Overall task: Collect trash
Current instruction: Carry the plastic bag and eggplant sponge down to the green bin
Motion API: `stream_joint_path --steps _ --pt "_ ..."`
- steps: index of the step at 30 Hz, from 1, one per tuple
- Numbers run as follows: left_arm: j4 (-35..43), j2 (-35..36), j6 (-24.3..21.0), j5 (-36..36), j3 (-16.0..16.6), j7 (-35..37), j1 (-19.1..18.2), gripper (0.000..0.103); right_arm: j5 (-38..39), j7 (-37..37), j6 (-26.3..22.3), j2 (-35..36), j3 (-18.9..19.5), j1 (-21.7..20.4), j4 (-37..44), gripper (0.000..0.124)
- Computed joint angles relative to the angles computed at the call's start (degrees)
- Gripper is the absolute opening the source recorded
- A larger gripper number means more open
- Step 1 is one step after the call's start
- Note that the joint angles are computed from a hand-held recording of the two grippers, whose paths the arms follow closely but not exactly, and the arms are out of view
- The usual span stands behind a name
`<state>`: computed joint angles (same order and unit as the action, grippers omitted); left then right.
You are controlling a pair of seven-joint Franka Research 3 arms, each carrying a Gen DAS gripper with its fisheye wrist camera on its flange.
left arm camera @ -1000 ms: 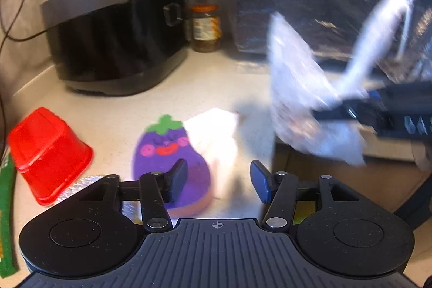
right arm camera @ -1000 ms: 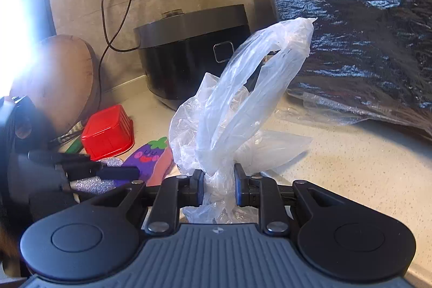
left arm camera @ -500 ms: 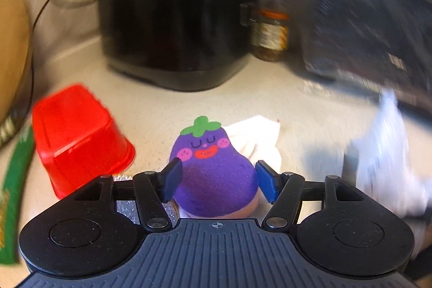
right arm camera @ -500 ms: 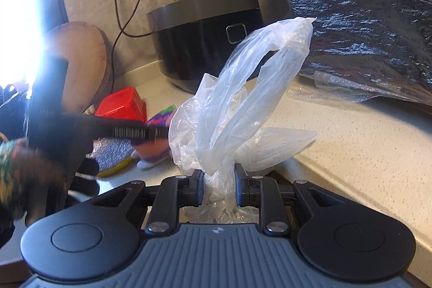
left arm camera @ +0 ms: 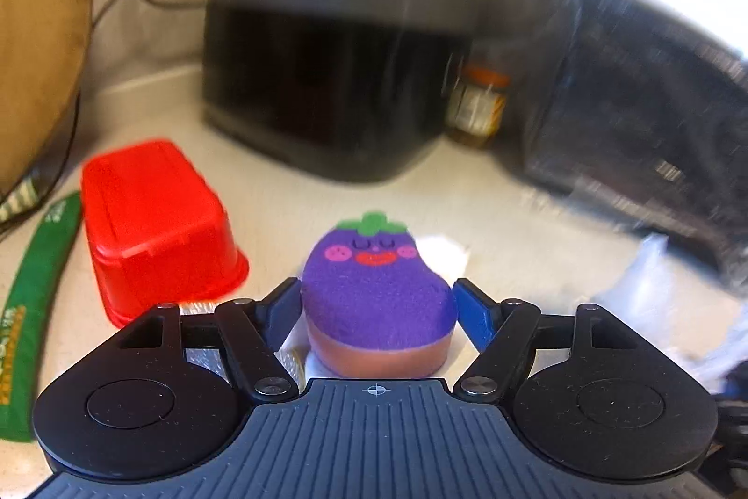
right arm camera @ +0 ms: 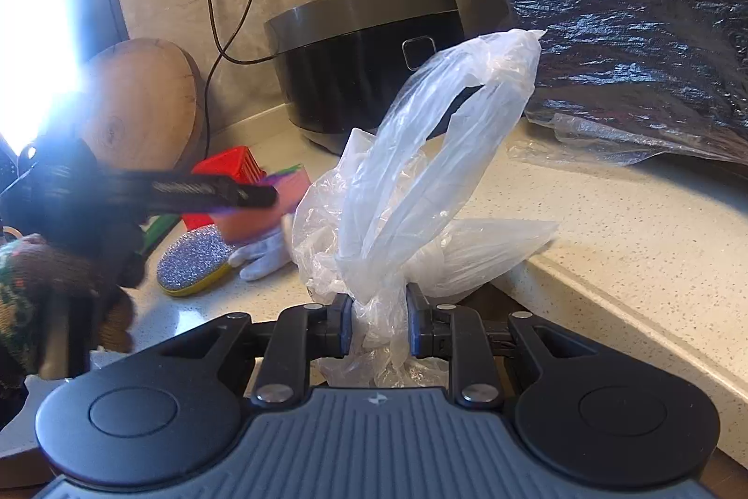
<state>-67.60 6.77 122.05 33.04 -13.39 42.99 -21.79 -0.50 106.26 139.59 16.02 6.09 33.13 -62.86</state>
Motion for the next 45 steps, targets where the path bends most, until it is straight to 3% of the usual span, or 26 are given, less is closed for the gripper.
stream_joint_path --steps 4,10,12,17,19,23,28,32,33,36,40,43,45 --pt "-10.51 -8.80 7.42 1.13 -0.40 -4.51 1.75 0.076 1.24 -0.37 0.77 0.14 0.34 -0.22 -0.15 0.022" --pt "-19.53 -17.03 9.69 -4.44 -3.32 -3.22 3.48 0.076 3.39 -1.04 4.24 -1.98 0.90 -0.57 -3.81 0.022" --pt "-21.86 -18.60 11.21 -5.42 -4.59 -2.41 3.21 0.076 3.16 -0.41 7.09 -4.71 0.77 -0.73 -8.05 0.022" --pt "-30.45 -20.81 22.48 -10.84 -5.67 1.74 0.55 0.076 -0.46 3.62 13.36 -14.57 1.11 -2.36 -22.98 0.022" --pt "-33.34 -20.13 25.50 -14.14 -5.72 4.00 -0.92 0.076 -2.75 6.07 14.21 -18.73 1.86 -3.82 -29.24 0.022" --pt "-37.07 -15.68 26.59 -25.03 -4.77 7.77 -4.03 0.076 -9.04 12.58 12.86 -25.91 4.66 -8.10 -39.99 0.022" --pt "-37.07 -6.28 24.95 -34.39 -5.02 9.85 -4.74 0.076 -5.97 15.97 10.18 -32.54 6.05 -11.70 -50.18 0.022" --pt "-37.50 2.37 30.00 -43.15 -6.09 11.48 -3.41 0.077 -4.83 18.95 8.62 -34.12 7.48 -13.82 -54.28 0.022" --pt "-38.06 3.93 29.96 -42.62 -6.06 9.26 -3.78 0.077 -4.04 19.07 8.52 -34.21 7.50 -13.76 -55.03 0.022" --pt "-35.20 9.87 23.74 -40.58 -5.98 4.71 -3.38 0.076 -2.78 18.92 7.89 -34.50 7.84 -13.46 -56.74 0.022" --pt "-42.88 8.60 34.43 -42.26 -7.19 2.54 -2.13 0.076 -4.43 19.75 6.86 -34.36 8.99 -13.93 -58.35 0.022" --pt "-45.50 7.57 38.85 -44.52 -10.00 7.85 0.27 0.076 -4.02 20.30 6.35 -32.43 8.79 -13.48 -58.73 0.022" --pt "-47.64 6.85 43.46 -51.91 -13.83 14.95 3.46 0.076 -2.43 20.49 5.87 -30.45 8.15 -12.68 -58.17 0.022"
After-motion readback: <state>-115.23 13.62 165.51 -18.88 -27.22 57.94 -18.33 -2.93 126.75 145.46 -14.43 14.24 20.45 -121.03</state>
